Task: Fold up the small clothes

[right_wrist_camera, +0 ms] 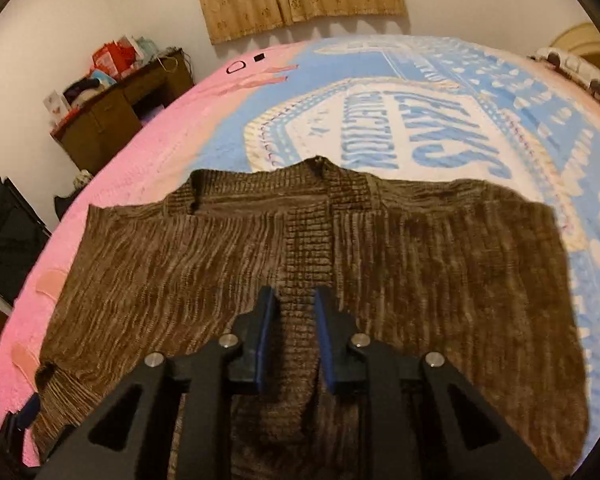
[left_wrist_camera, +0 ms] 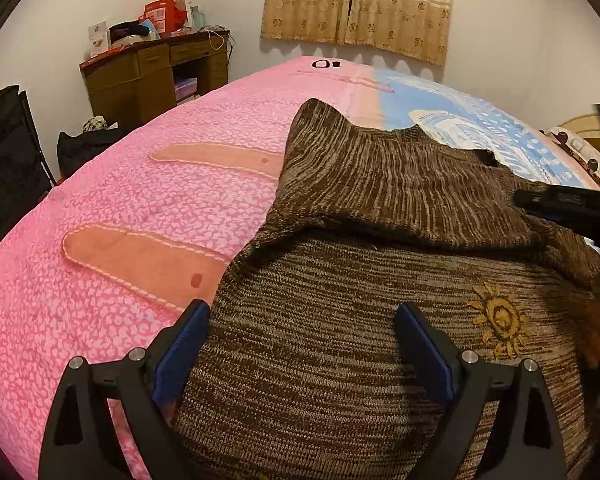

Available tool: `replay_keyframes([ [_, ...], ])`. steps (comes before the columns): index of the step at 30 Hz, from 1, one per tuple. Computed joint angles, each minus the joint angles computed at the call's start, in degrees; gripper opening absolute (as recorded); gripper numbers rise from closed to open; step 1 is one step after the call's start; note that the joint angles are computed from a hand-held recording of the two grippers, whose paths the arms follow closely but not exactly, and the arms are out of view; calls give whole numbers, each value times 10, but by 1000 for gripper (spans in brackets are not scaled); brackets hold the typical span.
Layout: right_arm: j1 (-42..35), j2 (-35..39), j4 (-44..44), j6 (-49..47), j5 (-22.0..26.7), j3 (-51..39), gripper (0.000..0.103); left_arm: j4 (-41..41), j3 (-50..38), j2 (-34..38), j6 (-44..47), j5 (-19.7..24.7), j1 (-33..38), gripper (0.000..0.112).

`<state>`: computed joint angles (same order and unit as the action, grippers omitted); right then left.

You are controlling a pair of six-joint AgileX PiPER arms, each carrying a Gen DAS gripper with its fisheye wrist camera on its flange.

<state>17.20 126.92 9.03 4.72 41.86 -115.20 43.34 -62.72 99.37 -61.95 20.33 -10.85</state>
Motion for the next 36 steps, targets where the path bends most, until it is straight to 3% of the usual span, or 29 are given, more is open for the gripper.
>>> replay_keyframes([
  [2,5,-59,16,-26,-60,92,27,-14,8,-5,10,-17,8,94],
  [5,8,-121,69,-82,-86,185,31,-26,7,-6,21,-14,9,94],
  [7,21,-132,33,-56,-99,217,53,-35,-17,5,43,29,-5,94],
  [8,27,-117,5,-35,-80,205,57,-48,-29,9,64,48,-9,94],
  [10,38,-122,-36,-22,-83,216,55,-47,-26,-10,81,90,-19,94],
  [12,40,-155,-52,-12,-66,236,48,-17,34,-75,57,72,-10,94],
  [13,34,-198,-26,-23,-87,275,45,-32,69,-115,77,50,6,94],
  [16,7,-340,66,-102,-168,419,50,-156,165,-236,235,-10,74,94],
  [19,-32,-479,151,-206,-189,539,59,-290,226,-318,407,-21,131,94],
  [22,-87,-613,158,-256,-161,635,60,-437,272,-379,579,3,177,94],
  [25,-123,-696,86,-202,-122,690,61,-594,300,-402,751,30,213,94],
  [27,-166,-729,93,-214,-88,717,61,-688,322,-418,857,59,238,94],
  [32,-350,-788,257,-393,38,793,61,-766,356,-457,950,116,265,94],
  [34,-418,-800,303,-447,89,820,67,-803,362,-459,987,136,276,94],
  [36,-456,-803,318,-474,120,838,72,-783,363,-449,955,128,254,94],
])
